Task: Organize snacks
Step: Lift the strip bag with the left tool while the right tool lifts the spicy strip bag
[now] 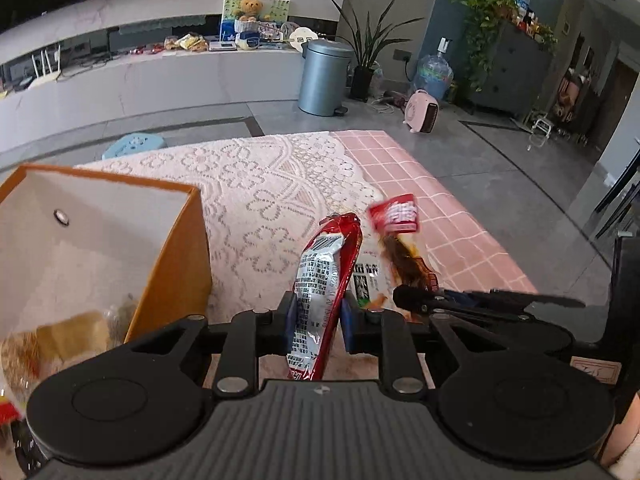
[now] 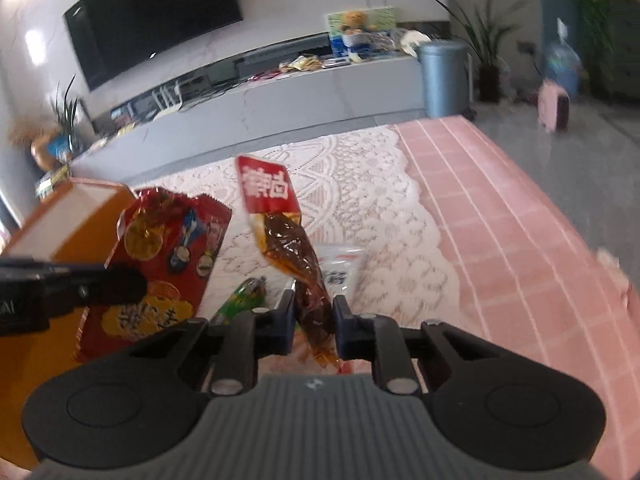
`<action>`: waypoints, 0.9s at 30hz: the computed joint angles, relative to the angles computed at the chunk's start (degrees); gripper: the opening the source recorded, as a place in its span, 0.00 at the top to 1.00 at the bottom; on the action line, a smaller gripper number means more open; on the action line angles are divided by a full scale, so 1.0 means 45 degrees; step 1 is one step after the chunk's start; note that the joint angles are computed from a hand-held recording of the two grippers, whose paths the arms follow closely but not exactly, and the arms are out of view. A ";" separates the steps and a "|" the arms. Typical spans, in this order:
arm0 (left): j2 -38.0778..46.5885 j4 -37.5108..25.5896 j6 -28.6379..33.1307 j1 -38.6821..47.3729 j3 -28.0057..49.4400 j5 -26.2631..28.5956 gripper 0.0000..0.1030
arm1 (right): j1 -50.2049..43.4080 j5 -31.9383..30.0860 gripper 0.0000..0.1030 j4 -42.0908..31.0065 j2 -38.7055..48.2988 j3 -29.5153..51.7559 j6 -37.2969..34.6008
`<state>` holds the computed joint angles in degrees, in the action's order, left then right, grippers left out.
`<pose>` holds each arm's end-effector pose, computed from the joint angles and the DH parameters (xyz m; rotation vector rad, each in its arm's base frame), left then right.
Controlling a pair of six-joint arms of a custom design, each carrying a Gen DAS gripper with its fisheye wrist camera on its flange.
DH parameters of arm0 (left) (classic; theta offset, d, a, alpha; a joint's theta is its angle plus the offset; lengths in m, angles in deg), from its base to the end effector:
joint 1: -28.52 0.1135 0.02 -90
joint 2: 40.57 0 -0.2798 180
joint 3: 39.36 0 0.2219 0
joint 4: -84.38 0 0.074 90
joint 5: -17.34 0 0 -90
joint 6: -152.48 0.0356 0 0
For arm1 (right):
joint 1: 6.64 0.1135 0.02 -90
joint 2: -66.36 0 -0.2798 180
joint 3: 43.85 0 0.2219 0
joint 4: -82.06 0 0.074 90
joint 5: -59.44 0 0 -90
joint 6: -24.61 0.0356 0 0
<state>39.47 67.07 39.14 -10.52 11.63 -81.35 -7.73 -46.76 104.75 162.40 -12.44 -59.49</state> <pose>0.1905 -0.1476 0.2023 0.2548 2.3813 -0.3408 0.2251 0.0057 0.1189 -0.0054 2.2948 0.3685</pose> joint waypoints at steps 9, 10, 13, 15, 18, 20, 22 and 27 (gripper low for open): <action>-0.2297 -0.2627 -0.0692 -0.0056 -0.0511 0.1033 0.76 | 0.0514 -0.0751 0.86 -0.4342 -0.4085 -0.1069 0.2585; -0.2425 -0.2809 -0.0759 -0.0054 -0.0614 0.1209 0.76 | 0.0773 -0.0621 0.86 -0.4749 -0.4527 -0.1208 0.2750; -0.2446 -0.2919 -0.0843 -0.0318 -0.1038 0.1325 0.76 | 0.1987 0.0546 0.86 -0.5899 -0.5445 -0.1436 0.2778; -0.2277 -0.2804 -0.0715 -0.0404 -0.1271 0.1275 0.76 | 0.2776 0.1421 0.86 -0.6331 -0.5636 -0.1473 0.2740; -0.2264 -0.2168 -0.0230 -0.0572 -0.1681 0.1242 0.76 | 0.3492 0.2107 0.85 -0.6508 -0.5658 -0.1473 0.2639; -0.2118 -0.2140 -0.0136 -0.0858 -0.1586 0.0856 0.76 | 0.3581 0.2223 0.85 -0.6236 -0.5288 -0.1508 0.2606; -0.1915 -0.1840 0.0025 -0.0907 -0.1633 0.0578 0.76 | 0.3337 0.2037 0.83 -0.5754 -0.4720 -0.1510 0.2500; -0.1452 -0.0989 0.0369 -0.0877 -0.1917 0.0481 0.76 | 0.2499 0.1058 0.80 -0.4817 -0.4230 -0.1636 0.2461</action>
<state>32.94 62.62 40.80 -14.47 3.00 -79.18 3.52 -42.00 83.07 143.36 -19.81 -48.42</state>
